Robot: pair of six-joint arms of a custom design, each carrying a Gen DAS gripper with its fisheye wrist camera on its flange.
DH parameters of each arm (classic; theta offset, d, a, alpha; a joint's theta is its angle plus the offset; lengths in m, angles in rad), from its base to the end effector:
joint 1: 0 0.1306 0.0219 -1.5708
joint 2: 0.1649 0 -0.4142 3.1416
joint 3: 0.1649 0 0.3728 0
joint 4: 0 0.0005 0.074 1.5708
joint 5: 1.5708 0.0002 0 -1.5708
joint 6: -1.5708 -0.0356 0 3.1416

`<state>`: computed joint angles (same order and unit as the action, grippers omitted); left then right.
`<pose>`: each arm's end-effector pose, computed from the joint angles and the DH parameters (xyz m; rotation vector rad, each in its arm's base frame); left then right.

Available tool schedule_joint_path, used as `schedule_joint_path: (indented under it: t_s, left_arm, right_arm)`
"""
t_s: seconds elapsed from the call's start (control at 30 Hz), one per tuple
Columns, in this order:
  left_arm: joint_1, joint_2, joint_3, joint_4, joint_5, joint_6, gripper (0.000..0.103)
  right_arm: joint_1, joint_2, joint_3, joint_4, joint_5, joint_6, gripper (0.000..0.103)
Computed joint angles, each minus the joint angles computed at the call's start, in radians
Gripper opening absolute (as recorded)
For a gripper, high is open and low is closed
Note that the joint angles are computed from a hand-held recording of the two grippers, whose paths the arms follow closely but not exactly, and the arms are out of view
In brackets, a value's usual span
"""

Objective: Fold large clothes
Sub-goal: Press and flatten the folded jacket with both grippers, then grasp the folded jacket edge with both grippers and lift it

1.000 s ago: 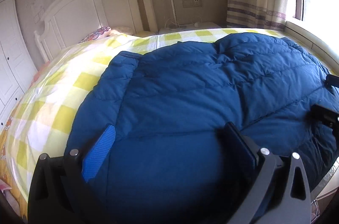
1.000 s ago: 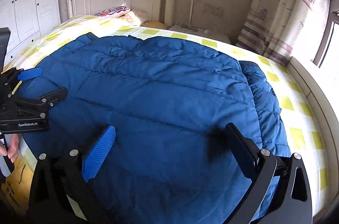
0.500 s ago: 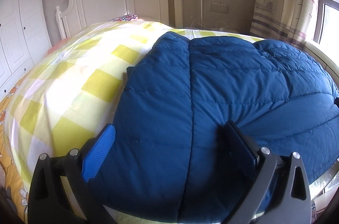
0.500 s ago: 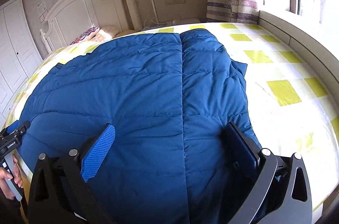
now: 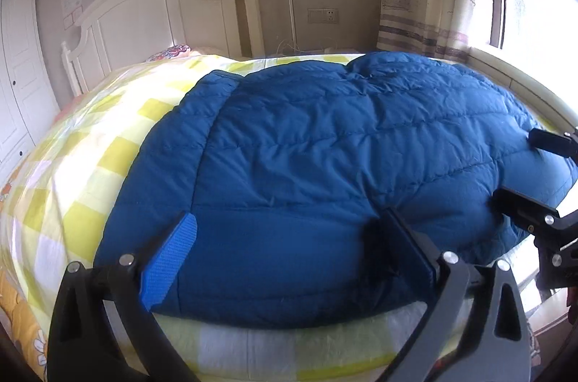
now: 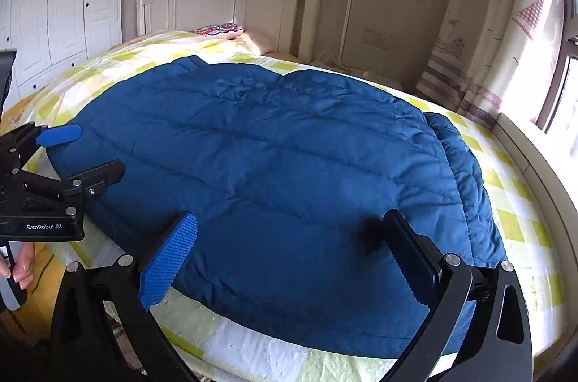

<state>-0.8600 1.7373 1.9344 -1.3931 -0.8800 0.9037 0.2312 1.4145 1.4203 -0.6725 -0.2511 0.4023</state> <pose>0.3841 -0.4049 0.5052 -0.2464 2.2128 0.3391 0.4686 0.1189 0.4797 -0.8190 2.0628 0.1866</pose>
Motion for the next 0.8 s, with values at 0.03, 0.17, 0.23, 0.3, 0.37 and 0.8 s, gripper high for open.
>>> schedule_joint_path:
  t_s: [0.03, 0.17, 0.23, 0.3, 0.37, 0.8]
  left_arm:
    - [-0.003, 0.017, 0.009, -0.020, -0.026, -0.006, 0.101]
    - [0.013, 0.000, 0.001, -0.020, 0.022, -0.019, 0.101]
    - [0.021, -0.039, -0.040, -0.033, 0.013, 0.026, 0.101]
    - [0.035, -0.104, -0.119, -0.028, 0.007, 0.111, 0.101]
    - [0.050, -0.173, -0.204, -0.006, 0.004, 0.190, 0.101]
    - [0.115, -0.279, -0.354, 0.190, 0.175, 0.160, 0.101]
  right_arm:
    - [0.005, 0.001, -0.012, 0.020, 0.017, -0.007, 0.099]
    - [-0.044, 0.043, 0.061, -0.079, -0.057, -0.007, 0.098]
    - [-0.082, 0.046, 0.076, -0.086, -0.061, -0.025, 0.098]
    - [-0.146, 0.053, 0.086, -0.087, -0.084, -0.089, 0.098]
    - [-0.222, 0.070, 0.095, -0.081, -0.113, -0.163, 0.098]
    - [-0.449, 0.104, 0.110, -0.236, -0.528, -0.388, 0.098]
